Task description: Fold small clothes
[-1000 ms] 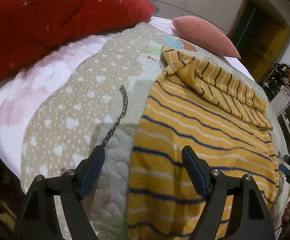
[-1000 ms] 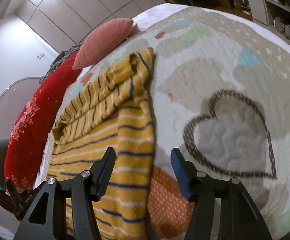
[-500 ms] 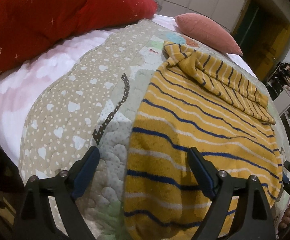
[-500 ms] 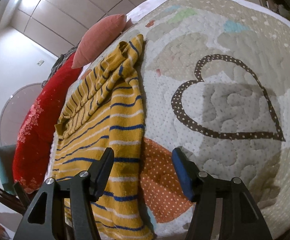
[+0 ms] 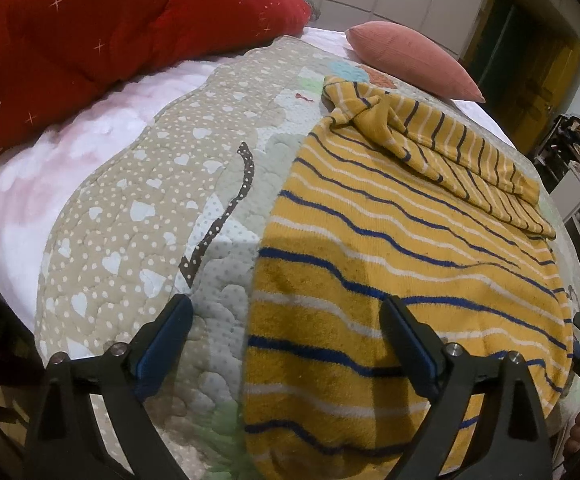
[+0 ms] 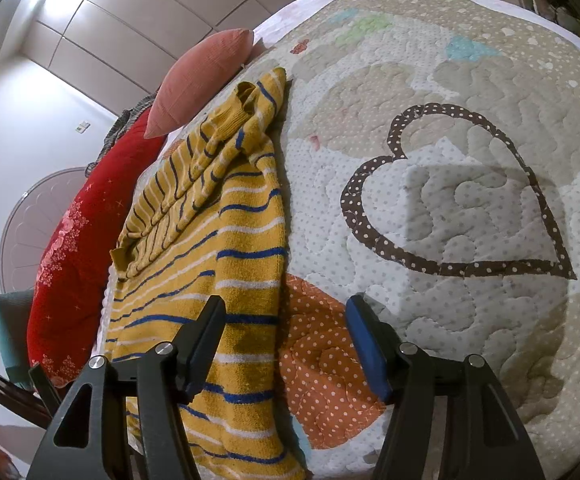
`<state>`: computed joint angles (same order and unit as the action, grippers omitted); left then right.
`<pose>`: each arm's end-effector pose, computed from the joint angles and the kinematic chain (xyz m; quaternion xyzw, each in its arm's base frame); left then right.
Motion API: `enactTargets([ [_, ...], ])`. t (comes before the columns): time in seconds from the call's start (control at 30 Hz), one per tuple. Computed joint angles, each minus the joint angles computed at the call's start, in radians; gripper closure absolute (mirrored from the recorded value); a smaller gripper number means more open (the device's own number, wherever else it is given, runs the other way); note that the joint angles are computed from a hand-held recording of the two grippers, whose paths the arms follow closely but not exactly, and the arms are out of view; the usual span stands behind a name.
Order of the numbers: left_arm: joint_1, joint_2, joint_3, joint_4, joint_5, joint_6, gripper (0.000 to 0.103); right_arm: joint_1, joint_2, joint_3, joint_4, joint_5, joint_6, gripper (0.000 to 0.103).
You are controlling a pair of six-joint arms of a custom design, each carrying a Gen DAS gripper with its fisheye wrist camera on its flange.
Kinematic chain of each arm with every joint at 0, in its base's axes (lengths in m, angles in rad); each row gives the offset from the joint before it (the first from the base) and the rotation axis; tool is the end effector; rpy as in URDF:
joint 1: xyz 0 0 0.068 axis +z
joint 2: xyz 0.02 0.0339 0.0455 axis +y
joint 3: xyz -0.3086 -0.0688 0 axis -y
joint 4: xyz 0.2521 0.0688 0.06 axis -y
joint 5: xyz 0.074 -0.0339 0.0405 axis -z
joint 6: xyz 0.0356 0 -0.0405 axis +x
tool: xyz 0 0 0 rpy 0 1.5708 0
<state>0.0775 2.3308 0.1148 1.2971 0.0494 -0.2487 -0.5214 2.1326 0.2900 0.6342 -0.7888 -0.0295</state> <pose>0.1950 0.0134 0.0126 -0.1460 0.9358 -0.0507 0.3169 0.1944 -0.0825 0.0231 0.1539 0.8976 0.3185 0.2629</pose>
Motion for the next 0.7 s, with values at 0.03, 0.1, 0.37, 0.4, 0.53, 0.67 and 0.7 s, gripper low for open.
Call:
enactTargets([
  [0.03, -0.001, 0.003, -0.001, 0.004, -0.001, 0.000, 0.009, 0.000, 0.001, 0.001, 0.000, 0.000, -0.002, 0.036],
  [0.1, -0.002, 0.008, -0.003, 0.011, -0.003, -0.001, 0.009, -0.002, 0.003, 0.002, 0.001, 0.001, -0.009, 0.035],
  [0.37, -0.011, 0.022, -0.008, 0.033, -0.009, -0.009, 0.008, 0.017, 0.003, -0.009, 0.036, 0.014, 0.010, 0.032],
  [0.4, -0.012, 0.022, -0.009, 0.032, -0.010, -0.010, 0.008, 0.020, 0.004, -0.009, 0.041, 0.016, 0.013, 0.032],
  [0.53, -0.014, 0.027, -0.011, 0.040, -0.014, -0.012, 0.008, 0.029, 0.005, -0.018, 0.064, 0.022, 0.021, 0.030],
  [0.67, -0.020, 0.030, -0.014, 0.047, -0.016, -0.017, 0.007, 0.033, 0.010, -0.017, 0.072, 0.025, 0.021, 0.030],
  [0.7, -0.021, 0.032, -0.015, 0.051, -0.016, -0.020, 0.007, 0.034, 0.012, -0.017, 0.075, 0.025, 0.021, 0.030],
])
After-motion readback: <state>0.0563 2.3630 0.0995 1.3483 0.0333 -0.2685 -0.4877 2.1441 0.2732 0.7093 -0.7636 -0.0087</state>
